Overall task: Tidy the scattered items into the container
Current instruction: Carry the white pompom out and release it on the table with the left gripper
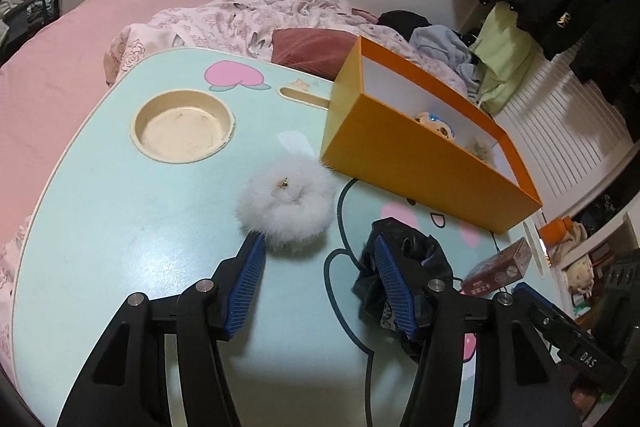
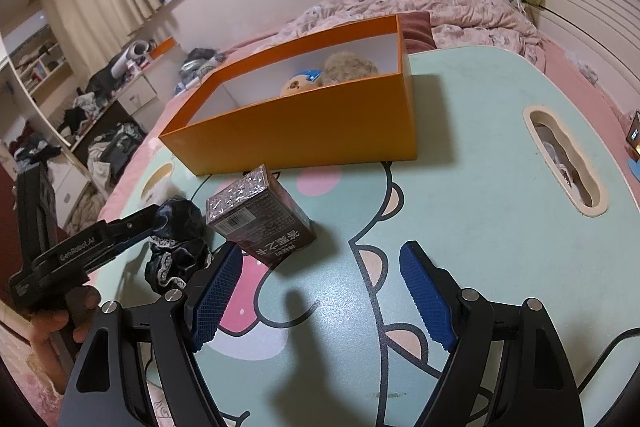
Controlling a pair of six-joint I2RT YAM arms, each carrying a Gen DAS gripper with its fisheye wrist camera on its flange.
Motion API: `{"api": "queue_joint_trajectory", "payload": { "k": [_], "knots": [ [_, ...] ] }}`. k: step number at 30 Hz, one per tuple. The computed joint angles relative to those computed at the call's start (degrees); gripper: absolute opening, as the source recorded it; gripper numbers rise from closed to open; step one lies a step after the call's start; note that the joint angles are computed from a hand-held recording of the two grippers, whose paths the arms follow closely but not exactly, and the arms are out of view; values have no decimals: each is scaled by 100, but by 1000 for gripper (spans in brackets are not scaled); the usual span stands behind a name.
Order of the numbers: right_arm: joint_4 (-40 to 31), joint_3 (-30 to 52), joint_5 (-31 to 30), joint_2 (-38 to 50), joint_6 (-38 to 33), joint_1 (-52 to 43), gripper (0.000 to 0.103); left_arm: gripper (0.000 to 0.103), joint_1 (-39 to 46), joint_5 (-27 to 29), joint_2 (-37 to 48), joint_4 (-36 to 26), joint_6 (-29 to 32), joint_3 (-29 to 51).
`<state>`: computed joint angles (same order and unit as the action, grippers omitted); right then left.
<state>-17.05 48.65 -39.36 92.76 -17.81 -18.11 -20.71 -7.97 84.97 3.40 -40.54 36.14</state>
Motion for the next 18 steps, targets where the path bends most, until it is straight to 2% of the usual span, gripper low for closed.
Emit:
{"api": "queue_joint_trajectory", "payload": {
  "k": [4, 9, 18],
  "knots": [
    [56, 2, -29, 3, 41, -32, 82, 58, -512, -1116, -396, -162, -170, -135],
    [45, 18, -52, -39, 34, -82, 82, 64, -1025, -1852, -583, -262, 15, -121],
    [9, 177, -189, -294, 266, -182, 82, 64, -1138, -1682, -394, -192, 305, -20]
  ]
}}
